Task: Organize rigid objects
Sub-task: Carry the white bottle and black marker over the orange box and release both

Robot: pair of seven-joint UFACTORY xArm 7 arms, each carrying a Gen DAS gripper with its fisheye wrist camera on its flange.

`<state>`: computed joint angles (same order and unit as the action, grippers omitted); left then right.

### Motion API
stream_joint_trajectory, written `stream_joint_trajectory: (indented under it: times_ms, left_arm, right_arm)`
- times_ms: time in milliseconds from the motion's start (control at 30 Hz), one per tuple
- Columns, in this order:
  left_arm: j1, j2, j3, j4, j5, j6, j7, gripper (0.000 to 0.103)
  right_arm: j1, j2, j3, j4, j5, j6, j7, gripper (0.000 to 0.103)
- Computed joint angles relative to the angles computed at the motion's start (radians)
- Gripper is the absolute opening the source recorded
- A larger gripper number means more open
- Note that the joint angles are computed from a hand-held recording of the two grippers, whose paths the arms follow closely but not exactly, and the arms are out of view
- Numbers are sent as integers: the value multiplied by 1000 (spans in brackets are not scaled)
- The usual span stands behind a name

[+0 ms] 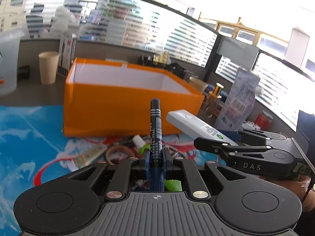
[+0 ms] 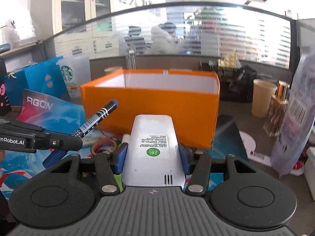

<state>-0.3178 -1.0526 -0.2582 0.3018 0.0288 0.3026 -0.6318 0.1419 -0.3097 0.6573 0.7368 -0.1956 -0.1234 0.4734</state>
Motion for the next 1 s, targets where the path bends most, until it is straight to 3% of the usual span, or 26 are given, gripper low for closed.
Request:
stream_joint_trajectory:
  times_ms: [333,1000]
  left_arm:
    - [35,-7,6,52,24,-11,37,11]
    - [125,143,46,184,29,-109,145,11]
  right_arm:
    - [-61,-19,53,47,-7,-10,6,50]
    - [-351,40,288,223,-60,0,32,50]
